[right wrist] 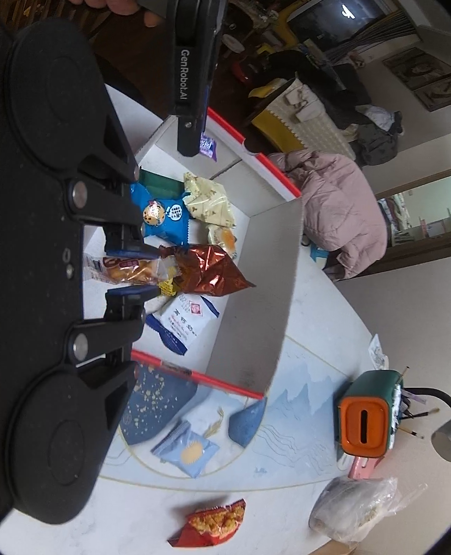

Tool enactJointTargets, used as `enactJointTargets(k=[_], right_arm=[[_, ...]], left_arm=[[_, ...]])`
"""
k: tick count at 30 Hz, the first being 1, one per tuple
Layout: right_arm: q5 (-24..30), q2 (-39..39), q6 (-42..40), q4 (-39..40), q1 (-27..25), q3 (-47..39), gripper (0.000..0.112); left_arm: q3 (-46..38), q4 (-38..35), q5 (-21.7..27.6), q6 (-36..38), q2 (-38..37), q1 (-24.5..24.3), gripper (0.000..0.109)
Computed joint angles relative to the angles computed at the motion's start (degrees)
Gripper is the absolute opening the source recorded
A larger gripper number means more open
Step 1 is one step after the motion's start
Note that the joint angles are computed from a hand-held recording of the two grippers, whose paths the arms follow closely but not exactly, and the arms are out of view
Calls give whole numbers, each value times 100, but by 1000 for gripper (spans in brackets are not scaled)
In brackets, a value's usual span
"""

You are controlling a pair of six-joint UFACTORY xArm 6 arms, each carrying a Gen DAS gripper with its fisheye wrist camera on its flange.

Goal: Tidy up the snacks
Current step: 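Carry the purple candy and small orange candy with both tools over the box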

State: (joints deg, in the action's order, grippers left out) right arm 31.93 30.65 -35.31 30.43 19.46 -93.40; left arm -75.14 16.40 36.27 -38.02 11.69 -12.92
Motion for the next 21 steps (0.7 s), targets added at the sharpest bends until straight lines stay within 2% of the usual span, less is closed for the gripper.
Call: enactJointTargets(k=[10, 21], right_arm=[[129, 631, 655, -746, 128, -598, 14], [278, 930, 845, -1085, 150, -865, 16]], left_arm=[[-719, -194, 550, 626, 751, 155, 24], [-1272, -362, 1054, 953, 1301, 126, 24]])
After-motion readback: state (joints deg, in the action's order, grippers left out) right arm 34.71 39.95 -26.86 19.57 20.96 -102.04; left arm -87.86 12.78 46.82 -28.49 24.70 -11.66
